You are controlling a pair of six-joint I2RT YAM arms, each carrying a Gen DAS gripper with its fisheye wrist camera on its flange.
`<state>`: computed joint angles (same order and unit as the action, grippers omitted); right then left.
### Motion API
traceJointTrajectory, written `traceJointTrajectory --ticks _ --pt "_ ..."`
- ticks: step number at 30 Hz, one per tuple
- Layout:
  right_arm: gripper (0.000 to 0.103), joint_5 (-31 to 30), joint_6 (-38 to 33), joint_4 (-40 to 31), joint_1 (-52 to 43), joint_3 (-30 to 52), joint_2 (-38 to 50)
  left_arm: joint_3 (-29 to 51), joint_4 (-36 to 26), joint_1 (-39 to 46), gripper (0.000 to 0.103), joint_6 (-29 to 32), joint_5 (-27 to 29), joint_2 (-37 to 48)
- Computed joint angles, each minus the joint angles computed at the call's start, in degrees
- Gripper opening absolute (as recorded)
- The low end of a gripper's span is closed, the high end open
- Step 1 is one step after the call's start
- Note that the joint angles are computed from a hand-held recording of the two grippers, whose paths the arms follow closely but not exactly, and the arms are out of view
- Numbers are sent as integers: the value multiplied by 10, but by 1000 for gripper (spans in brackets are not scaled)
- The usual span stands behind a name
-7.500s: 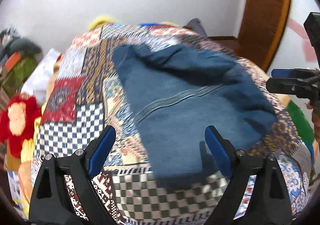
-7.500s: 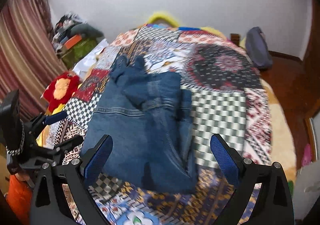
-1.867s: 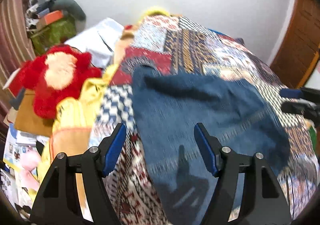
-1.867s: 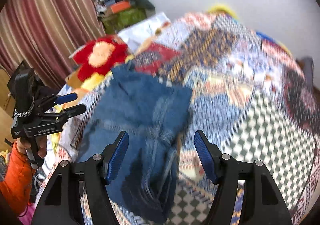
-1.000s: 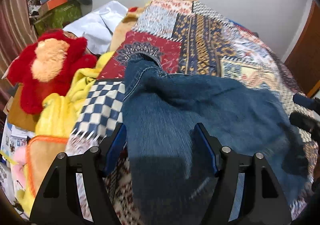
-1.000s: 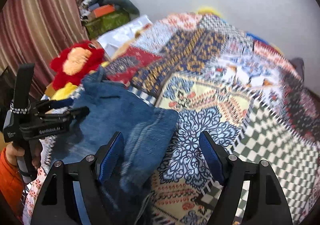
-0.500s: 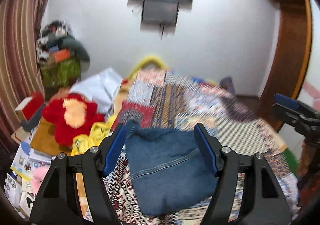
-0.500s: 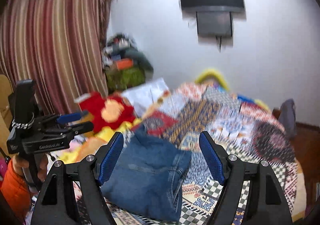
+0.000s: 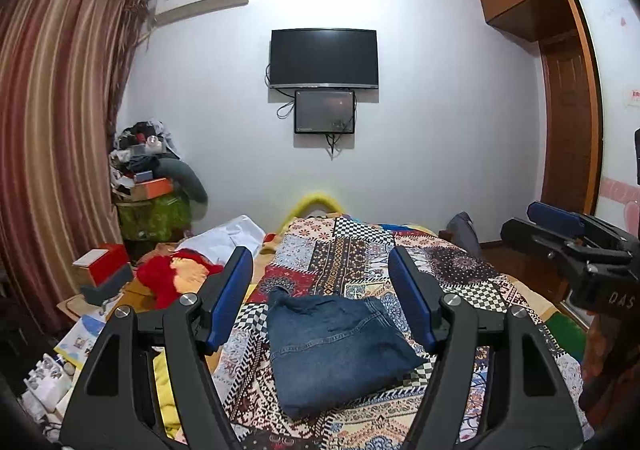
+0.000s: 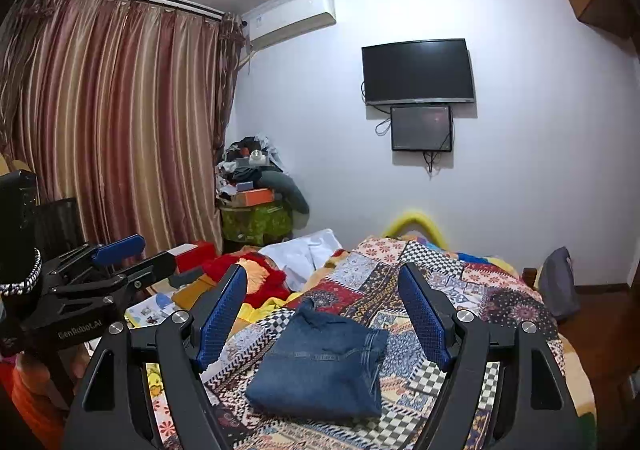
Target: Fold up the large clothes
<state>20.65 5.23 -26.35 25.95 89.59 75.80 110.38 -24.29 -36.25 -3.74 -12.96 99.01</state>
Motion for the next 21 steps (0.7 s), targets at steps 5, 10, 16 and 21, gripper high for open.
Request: traceJointTrajectory --ticks 5,10,16,21 --pt "84 66 14 -18 49 -24 -28 -55 24 -19 100 -30 -14 -38" --pt "102 135 26 -34 83 -42 -45 -77 29 -32 103 -38 -36 -56" --pt "103 148 50 -51 84 -44 -50 -93 25 -37 103 -47 -39 -68" --pt "103 151 44 -47 82 -38 -45 -93 23 -35 103 -51 -39 -67"
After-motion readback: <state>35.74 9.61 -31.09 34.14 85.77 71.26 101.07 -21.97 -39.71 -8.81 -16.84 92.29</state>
